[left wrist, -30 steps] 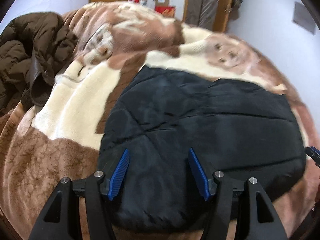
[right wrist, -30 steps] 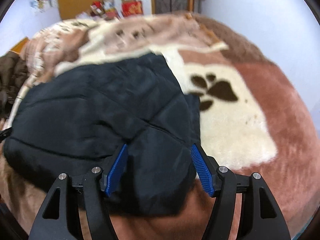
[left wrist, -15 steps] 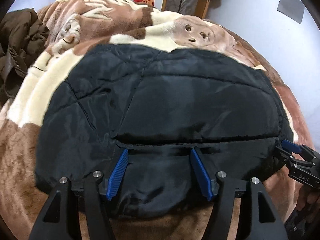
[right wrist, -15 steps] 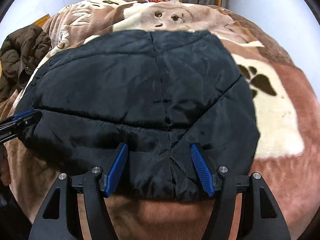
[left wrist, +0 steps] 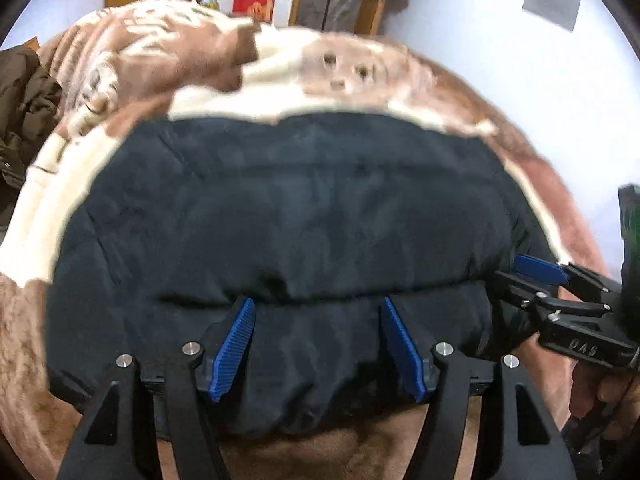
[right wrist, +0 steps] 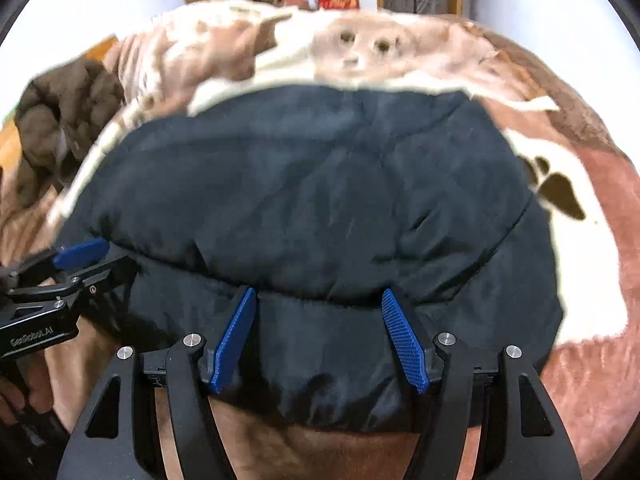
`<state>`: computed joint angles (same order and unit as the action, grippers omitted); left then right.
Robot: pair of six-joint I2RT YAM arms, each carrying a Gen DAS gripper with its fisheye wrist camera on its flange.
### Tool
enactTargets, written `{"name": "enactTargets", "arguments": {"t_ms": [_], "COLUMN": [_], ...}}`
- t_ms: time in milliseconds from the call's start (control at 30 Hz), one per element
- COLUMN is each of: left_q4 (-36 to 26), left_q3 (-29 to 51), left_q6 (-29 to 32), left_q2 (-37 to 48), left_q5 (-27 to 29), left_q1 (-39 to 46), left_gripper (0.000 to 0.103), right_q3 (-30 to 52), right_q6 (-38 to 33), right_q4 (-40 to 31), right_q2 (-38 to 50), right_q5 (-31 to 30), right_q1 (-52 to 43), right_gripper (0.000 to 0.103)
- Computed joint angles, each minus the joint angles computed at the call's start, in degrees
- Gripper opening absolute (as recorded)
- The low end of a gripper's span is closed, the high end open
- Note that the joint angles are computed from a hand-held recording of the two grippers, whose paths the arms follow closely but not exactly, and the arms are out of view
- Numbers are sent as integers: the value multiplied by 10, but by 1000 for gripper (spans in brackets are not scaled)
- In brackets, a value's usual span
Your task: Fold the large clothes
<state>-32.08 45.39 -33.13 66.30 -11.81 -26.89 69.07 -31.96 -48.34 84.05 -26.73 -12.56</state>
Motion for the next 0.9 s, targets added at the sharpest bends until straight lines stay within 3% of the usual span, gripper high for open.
{"name": "enactTargets", "arguments": {"t_ms": [100,233,300,367,567,700,767,833,900], "left_q4": [4,34,61,57,26,13,20,31,54], "left_q3": [20,44,35,42,32,15,2,-8,-26], "left_q6": [34,68,67,74,101,154,169,184,187], "left_q2": [2,91,116,122,45,5,13,42,47], "left_q5": [-5,34,56,34,39,6,21,44,101], "left_q1": [54,147,161,147,180,247,303,346,387], "left_gripper": [68,68,69,69,68,68,68,69,69], "right_q3": [40,91,93,91,99,88,95,118,130], "right_q6": [29,49,52,43,19,9,13,14,22], "right_q4": [17,23,32,25,21,64,78,58,47], "right_q2": [26,116,136,130,90,104,144,183,190], "right_q5": [7,64,57,55,11,43,76,46,34], "right_q1": [5,34,36,30,-24,-67,-75,-90,-99], "right_gripper": [65,65,65,65,65,65,65,66,69]}}
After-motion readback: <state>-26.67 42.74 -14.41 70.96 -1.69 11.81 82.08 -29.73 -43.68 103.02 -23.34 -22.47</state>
